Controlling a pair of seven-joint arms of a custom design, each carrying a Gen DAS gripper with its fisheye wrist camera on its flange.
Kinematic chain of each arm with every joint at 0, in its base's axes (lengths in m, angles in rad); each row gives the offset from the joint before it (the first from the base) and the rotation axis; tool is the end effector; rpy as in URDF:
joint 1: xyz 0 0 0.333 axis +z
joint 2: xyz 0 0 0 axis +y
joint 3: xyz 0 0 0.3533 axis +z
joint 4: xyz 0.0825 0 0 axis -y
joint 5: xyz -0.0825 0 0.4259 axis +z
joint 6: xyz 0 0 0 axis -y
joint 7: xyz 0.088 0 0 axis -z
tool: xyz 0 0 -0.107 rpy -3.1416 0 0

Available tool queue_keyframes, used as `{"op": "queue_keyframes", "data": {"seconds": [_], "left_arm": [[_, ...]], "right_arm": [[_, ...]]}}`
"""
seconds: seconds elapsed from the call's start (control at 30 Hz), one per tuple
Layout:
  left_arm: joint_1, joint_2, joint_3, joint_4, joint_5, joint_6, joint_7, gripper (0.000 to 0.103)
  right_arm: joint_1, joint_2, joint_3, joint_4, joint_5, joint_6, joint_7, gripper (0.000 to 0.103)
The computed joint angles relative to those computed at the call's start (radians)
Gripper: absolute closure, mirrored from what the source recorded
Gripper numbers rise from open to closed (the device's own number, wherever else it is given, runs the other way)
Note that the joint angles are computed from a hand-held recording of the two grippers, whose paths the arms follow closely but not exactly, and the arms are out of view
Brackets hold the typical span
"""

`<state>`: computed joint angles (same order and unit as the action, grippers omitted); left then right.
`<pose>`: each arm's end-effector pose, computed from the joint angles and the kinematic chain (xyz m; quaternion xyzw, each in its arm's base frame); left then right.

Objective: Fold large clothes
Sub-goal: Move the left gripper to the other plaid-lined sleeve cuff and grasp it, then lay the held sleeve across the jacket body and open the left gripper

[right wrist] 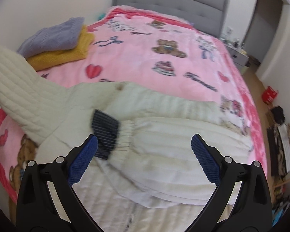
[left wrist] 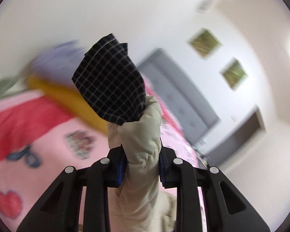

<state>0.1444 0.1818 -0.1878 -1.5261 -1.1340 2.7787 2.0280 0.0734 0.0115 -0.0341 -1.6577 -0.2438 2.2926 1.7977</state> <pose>0.7112 0.0235 0.6904 -0.6601 0.4423 -0.5950 0.1207 0.6522 0.0204 0.6907 -0.6399 0.6967 -0.2735 0.1741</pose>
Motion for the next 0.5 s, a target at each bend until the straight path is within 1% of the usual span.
{"op": "queue_keyframes", "data": {"seconds": [0.1,0.17,0.2,0.23,0.3,0.33,0.37,0.43,0.5], "left_arm": [[-0.035,0.01,-0.05,0.091,-0.013,-0.045,0.186,0.077],[-0.074,0.044,-0.091,0.171,-0.004,-0.106,0.324,0.077],[-0.093,0.062,-0.107,0.2,0.004,-0.137,0.369,0.077],[-0.122,0.086,-0.123,0.23,0.038,-0.17,0.409,0.077],[-0.185,0.135,-0.132,0.273,0.155,-0.204,0.408,0.077],[-0.222,0.17,-0.142,0.293,0.22,-0.237,0.393,0.078],[-0.241,0.191,-0.154,0.297,0.25,-0.253,0.383,0.078],[-0.307,0.229,-0.156,0.276,0.368,-0.27,0.337,0.078],[-0.36,0.243,-0.149,0.232,0.481,-0.255,0.294,0.078]], "right_arm": [[-0.015,-0.03,-0.012,-0.032,-0.059,-0.002,0.045,0.01],[-0.03,-0.051,-0.019,-0.056,-0.069,-0.009,0.055,0.01],[-0.041,-0.07,-0.024,-0.079,-0.09,-0.012,0.075,0.01],[-0.05,-0.081,-0.026,-0.093,-0.096,-0.013,0.081,0.01],[-0.075,-0.118,-0.032,-0.142,-0.131,-0.017,0.112,0.01],[-0.086,-0.135,-0.033,-0.166,-0.143,-0.018,0.124,0.01],[-0.1,-0.154,-0.035,-0.19,-0.155,-0.023,0.138,0.01],[-0.129,-0.191,-0.04,-0.235,-0.177,-0.035,0.167,0.01],[-0.155,-0.229,-0.041,-0.275,-0.193,-0.045,0.191,0.01]]}}
